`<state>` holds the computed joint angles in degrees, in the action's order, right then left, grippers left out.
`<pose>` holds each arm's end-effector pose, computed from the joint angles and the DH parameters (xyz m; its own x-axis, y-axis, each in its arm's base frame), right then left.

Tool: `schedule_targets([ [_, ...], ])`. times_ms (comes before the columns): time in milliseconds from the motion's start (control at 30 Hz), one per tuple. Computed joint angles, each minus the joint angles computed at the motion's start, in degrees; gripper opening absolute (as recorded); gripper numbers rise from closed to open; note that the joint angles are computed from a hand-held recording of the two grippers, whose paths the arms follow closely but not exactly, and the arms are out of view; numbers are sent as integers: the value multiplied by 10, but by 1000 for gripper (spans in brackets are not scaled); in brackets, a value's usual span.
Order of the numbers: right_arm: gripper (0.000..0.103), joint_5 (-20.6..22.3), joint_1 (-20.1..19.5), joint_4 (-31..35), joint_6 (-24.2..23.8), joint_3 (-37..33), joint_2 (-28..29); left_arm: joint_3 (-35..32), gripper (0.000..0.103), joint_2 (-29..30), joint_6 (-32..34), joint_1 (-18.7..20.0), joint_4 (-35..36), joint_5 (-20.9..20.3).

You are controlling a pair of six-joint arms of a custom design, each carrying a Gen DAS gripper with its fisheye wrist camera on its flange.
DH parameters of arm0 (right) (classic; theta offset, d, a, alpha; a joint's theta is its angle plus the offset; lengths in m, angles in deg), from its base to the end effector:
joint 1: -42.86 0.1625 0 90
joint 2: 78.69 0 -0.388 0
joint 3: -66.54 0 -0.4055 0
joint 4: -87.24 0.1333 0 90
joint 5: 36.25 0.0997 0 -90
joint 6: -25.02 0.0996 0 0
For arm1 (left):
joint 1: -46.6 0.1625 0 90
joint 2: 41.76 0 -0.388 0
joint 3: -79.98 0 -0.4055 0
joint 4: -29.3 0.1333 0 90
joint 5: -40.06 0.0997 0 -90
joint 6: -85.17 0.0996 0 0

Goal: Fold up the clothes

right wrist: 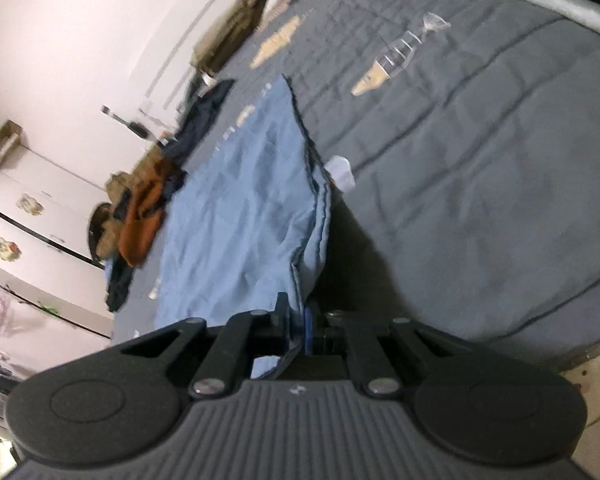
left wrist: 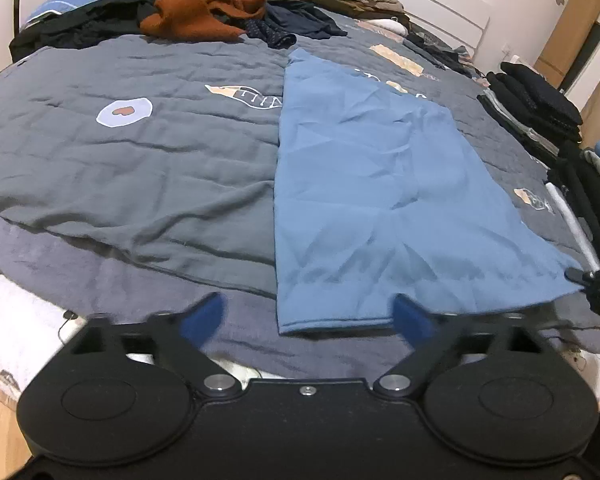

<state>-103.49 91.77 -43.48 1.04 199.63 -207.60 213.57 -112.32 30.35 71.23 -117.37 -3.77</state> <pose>-0.0647 -0.3357 0.4204 -0.9879 0.1490 -0.0420 0.1385 0.7290 -0.6703 -0.2822 -0.3551 0.0874 -0.8628 0.0433 -0.5036 0.3440 0.7804 -0.5222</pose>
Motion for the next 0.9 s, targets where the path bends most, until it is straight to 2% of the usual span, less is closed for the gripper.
schedule_targets([
  [67,7,-8,4,0,7,-4,7,-12,67,15,11,12,6,-3],
  [167,7,-26,12,-4,7,-6,12,-31,67,39,37,29,-2,-16],
  [300,7,-43,18,-10,9,-7,20,-54,67,68,37,48,12,-15],
  [367,10,-50,22,-14,7,-6,23,-54,61,73,37,60,-13,-34],
  [533,11,-66,32,-31,-10,0,25,-50,58,82,12,84,-55,-68],
  [600,15,-83,39,-42,-10,0,30,-37,59,77,-4,90,-85,-77],
  [667,25,-102,46,-59,-8,3,34,-27,59,72,-15,93,-108,-85],
  [767,34,-128,56,-98,-10,11,39,-27,58,67,-18,94,-108,-94],
  [833,36,-125,53,-110,-9,14,39,-21,51,66,-15,96,-124,-105],
  [867,37,-122,51,-110,-6,14,40,-18,41,65,-14,100,-138,-115],
  [900,38,-121,50,-108,-3,12,43,-17,35,67,-13,103,-149,-122],
])
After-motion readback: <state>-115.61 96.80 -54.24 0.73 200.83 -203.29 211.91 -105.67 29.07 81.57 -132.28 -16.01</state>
